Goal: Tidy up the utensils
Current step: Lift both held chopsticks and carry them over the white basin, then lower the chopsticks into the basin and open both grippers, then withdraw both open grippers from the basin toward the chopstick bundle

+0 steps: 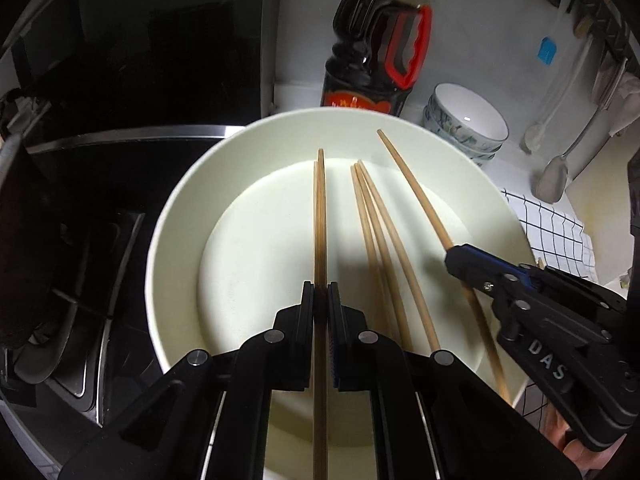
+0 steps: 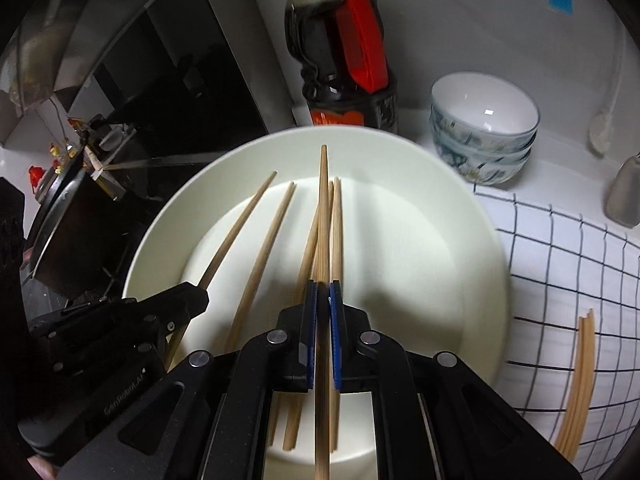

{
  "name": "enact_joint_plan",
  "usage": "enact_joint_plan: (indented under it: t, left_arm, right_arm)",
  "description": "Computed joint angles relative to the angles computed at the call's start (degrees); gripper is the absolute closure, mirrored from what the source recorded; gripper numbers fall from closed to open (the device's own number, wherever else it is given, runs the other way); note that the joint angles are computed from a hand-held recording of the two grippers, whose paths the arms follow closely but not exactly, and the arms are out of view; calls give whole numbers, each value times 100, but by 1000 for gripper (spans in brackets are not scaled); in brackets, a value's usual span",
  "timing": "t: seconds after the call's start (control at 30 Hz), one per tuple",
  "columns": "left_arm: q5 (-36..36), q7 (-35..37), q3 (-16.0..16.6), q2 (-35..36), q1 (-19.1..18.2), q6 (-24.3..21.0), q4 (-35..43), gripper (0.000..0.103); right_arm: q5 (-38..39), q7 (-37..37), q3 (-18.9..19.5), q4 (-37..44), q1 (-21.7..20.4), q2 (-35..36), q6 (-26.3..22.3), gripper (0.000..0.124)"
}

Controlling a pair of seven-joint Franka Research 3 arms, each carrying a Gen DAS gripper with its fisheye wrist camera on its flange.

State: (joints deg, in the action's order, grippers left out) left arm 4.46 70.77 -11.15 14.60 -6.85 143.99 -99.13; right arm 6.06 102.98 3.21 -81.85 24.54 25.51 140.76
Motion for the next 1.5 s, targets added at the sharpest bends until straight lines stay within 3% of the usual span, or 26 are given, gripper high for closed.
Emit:
enact_joint_plan:
  t: [0.3,0.57,0.63,0.7,0.73,1.1,1.27,1.5]
  left_arm:
    - [-47,211,-19,302,42,-132,257,96]
    - [-76,131,5,450,50,-267,411,94]
    - [7,73,31,409,33,-252,374,80]
    - [107,-69,78,311,18,-155,267,50]
    - [152,-137,95,254,16,-82,200,45]
    - [491,-535,173,-394,80,38,-386,21]
    - [545,-617,173,-617,79,17,-593,18]
    - [614,-749,154,-878,37,29,-845,15]
  right_arm:
    - [-50,213,-56,641,39,516,-556,118]
    - [-132,315,-103,690,70,544,-693,118]
    - [-153,343,-110,661,74,521,-673,117]
    - [-193,380,-121,720,90,539,-690,114]
    - [-234,396,-136,692,107,505,-670,114]
    - [-445,547,-135,-116,113,-115,-287,94]
    - [-466,618,-92,-582,96,-468,-101,82]
    - [-484,689,-23,-1241,6,-999,84,76]
